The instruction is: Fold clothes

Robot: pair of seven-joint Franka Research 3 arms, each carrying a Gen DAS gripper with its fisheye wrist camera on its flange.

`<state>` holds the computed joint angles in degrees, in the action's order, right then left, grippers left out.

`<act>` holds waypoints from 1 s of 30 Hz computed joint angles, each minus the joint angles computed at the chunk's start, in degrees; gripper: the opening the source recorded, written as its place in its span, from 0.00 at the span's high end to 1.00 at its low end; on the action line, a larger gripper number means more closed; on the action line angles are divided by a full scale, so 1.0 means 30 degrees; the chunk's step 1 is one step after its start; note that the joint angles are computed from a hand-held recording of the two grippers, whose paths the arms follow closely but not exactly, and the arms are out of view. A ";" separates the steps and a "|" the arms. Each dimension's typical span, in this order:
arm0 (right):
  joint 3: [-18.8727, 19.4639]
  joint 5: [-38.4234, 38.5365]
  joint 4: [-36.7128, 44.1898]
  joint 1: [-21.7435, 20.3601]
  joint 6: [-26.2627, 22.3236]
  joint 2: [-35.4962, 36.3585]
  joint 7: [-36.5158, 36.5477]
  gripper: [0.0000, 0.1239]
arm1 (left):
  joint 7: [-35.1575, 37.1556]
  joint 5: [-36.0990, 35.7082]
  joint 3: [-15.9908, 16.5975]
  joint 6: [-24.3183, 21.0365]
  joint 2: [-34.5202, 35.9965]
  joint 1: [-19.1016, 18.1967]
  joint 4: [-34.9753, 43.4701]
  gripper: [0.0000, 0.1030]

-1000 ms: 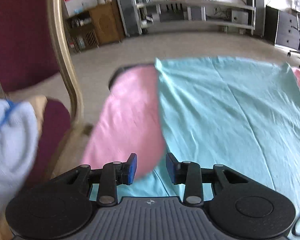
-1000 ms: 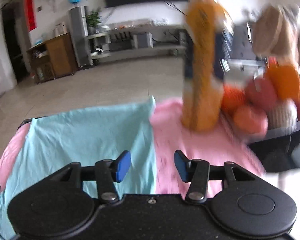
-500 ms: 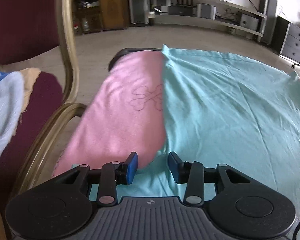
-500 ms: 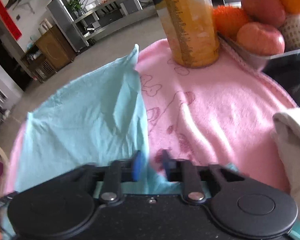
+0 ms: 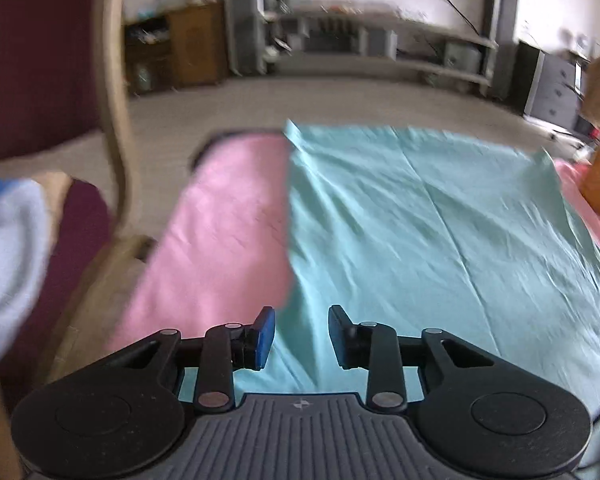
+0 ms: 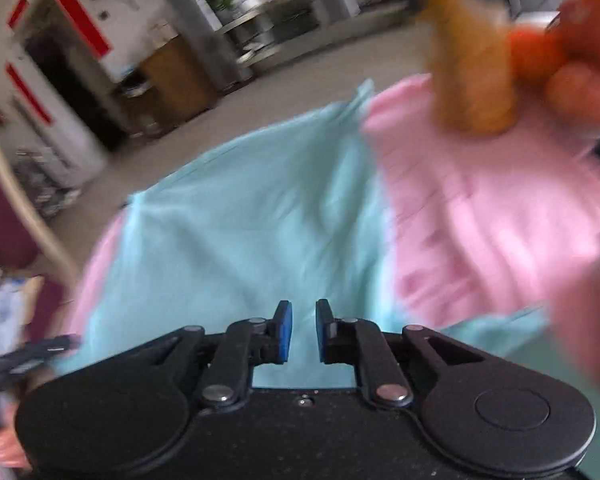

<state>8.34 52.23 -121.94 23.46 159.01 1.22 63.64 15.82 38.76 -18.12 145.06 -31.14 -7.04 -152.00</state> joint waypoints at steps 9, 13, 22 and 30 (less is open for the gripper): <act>-0.0759 -1.0174 -0.1957 -0.0740 0.1837 -0.1177 1.0503 0.92 | 0.0371 -0.2225 0.0062 -0.3449 -0.1624 -0.0919 -0.0250 0.70; -0.0765 -1.0608 -0.4164 -0.0601 0.2943 -0.4427 1.1386 0.90 | -0.0075 -0.2730 -0.0608 -0.5078 -0.4029 -0.2154 -0.0510 0.71; -0.1573 -0.6714 -0.8431 0.2268 0.5088 -1.0127 0.8668 0.81 | -0.0503 -0.5502 -0.1036 -0.7613 -0.7879 -0.5483 -0.1749 0.69; -0.0363 -0.8385 -0.8434 0.1158 0.3420 -0.8707 1.0154 0.82 | -0.1073 -0.6011 -0.0500 -0.5577 -0.7302 -0.5690 -0.3051 0.75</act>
